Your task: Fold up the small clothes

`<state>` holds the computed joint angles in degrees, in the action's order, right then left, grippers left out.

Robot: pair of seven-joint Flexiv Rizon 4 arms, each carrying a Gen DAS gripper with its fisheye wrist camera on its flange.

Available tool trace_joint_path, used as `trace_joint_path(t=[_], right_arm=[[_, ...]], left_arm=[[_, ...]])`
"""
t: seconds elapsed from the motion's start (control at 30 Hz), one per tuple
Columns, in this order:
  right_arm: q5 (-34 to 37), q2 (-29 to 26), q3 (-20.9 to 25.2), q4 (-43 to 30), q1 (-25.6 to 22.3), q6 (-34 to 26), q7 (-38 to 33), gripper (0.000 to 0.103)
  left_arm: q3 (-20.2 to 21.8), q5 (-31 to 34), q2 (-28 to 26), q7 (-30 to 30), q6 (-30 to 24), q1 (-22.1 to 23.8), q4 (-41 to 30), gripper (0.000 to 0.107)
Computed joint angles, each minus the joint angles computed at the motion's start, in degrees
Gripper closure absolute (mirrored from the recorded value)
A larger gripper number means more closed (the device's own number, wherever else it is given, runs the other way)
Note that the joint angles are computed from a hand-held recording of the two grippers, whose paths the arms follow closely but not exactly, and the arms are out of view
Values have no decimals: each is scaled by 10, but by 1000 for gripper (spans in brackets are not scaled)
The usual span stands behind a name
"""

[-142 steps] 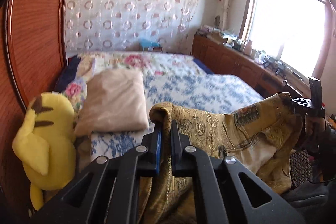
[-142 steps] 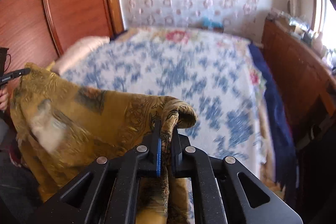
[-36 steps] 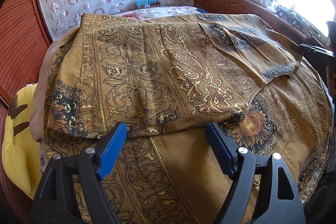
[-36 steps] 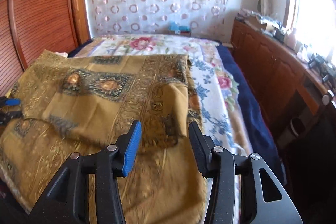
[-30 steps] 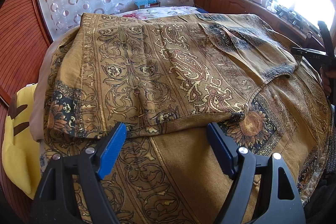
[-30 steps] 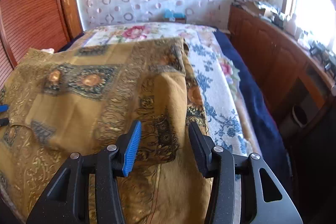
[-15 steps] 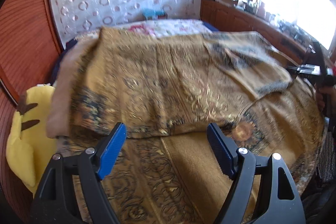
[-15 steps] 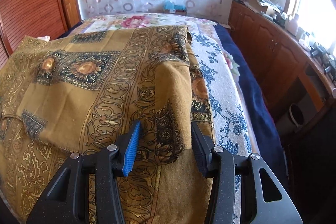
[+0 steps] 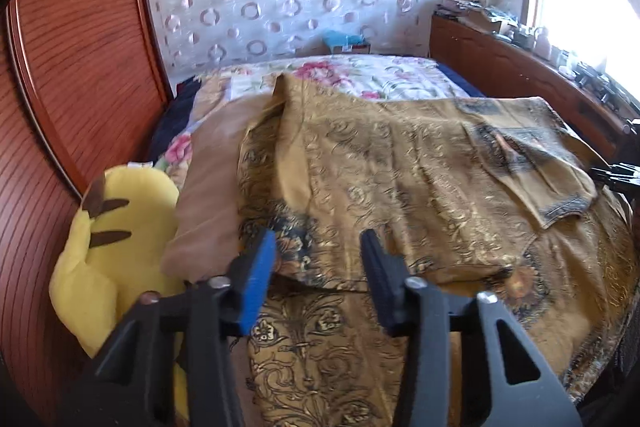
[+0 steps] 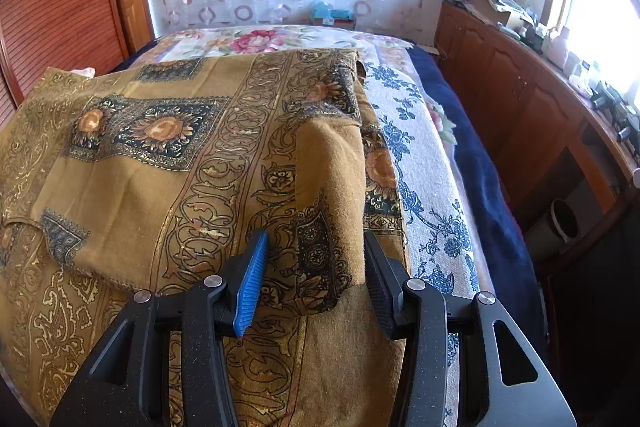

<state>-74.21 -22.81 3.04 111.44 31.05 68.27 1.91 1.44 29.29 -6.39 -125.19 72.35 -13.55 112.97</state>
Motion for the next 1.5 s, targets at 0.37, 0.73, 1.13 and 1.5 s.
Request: trace_joint_path(t=[0.37,0.73,1.13,1.5], right_arm=[[-1,0,0,0,0,-1,0,56],[0,0,1,0,0,-2,-1,56],[-2,-1,1,-1,-3,8,-6,63],[-149,25,-14,0,-35,88,97,101]], left_arm=[[12,-10,-27,9,-16,2,-11,73],[14,-39,-32,52,13,4,3,98],[22,-18,-8,14,52,-12,12,107],[12,10,32,-25,102,0,41,107]])
